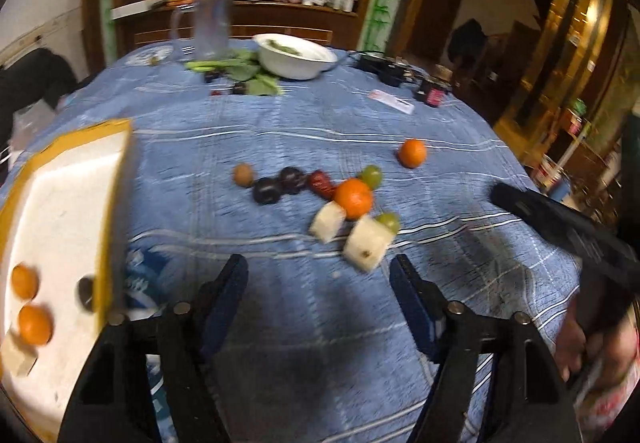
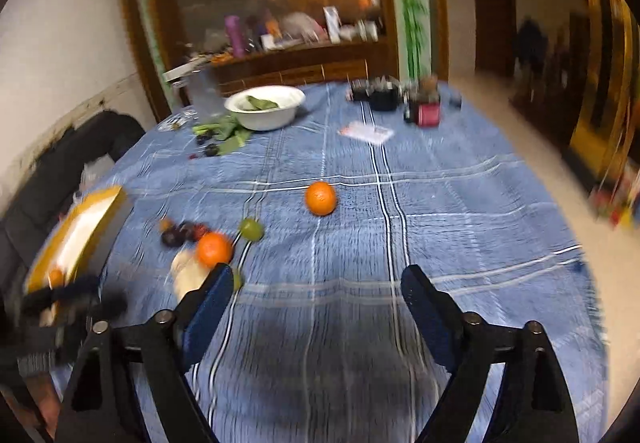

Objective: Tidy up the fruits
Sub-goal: 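Grasp another beige cube with the left tool while the right tool grasps the lone orange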

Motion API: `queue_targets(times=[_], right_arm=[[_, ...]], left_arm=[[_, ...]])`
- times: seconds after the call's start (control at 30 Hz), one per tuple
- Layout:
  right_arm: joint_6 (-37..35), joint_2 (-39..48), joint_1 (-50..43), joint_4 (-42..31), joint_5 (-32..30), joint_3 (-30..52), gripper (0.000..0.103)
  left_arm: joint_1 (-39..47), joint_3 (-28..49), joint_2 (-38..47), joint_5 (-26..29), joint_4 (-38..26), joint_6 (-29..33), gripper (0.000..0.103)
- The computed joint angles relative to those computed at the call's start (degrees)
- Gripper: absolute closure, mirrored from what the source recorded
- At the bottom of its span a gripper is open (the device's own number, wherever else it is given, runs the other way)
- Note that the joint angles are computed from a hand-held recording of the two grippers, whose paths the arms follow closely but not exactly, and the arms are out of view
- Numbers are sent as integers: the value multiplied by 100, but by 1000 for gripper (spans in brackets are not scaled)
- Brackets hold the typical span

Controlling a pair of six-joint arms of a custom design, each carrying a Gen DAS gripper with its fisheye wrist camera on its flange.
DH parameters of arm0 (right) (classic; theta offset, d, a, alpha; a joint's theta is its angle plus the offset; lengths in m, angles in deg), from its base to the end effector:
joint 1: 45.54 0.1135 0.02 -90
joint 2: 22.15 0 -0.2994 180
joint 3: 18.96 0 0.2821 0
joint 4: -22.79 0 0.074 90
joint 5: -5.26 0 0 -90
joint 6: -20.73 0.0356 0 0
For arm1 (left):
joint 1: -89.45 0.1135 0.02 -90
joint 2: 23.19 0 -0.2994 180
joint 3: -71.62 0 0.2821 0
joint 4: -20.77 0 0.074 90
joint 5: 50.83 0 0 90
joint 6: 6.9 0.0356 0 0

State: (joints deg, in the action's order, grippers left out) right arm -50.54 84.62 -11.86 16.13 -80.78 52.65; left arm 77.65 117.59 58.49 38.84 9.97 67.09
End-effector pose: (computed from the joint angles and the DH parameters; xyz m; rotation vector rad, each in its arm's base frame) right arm 0.3497 0.2301 0.1647 -0.2674 2.3147 0.3877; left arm 0.2753 -0.0573 0.1656 -0.0907 2.3924 -0.2228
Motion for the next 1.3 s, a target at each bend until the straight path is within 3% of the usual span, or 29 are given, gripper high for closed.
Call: queue_targets(times=[0.17, 0.37, 0.53, 0.6, 0.7, 0.83, 0.97, 1.1, 1.17, 1.3], right_arm=[[342, 1193, -449, -750, -743, 1538, 34], [445, 2112, -463, -1266, -567, 2817, 34], [325, 2606, -413, -1501, -466, 3464, 34], [323, 2685, -420, -1512, -528, 3527, 36], [271, 2833, -421, -1595, -615, 3666, 48], [180, 2829, -382, -1562, -505, 3634, 62], [198, 2788, -427, -1473, -608, 3546, 66], [130, 2740, -421, -1467, -569, 3496, 68], [99, 2735, -416, -1483, -543, 3501, 68], [124, 2699, -454, -1433, -651, 3465, 69]], left_arm=[[-171, 326, 648, 21, 257, 235, 43], [24, 688, 1270, 487, 381, 167, 52], [-157, 763, 1393, 269, 513, 377, 52], [-208, 791, 1435, 221, 555, 433, 52], [-385, 852, 1494, -50, 558, 542, 52], [-431, 753, 1450, 16, 591, 566, 53], [-329, 824, 1630, 166, 466, 386, 54], [-473, 843, 1700, -21, 553, 364, 54], [-592, 852, 1760, -229, 593, 382, 77], [-648, 666, 1541, -432, 738, 302, 77]])
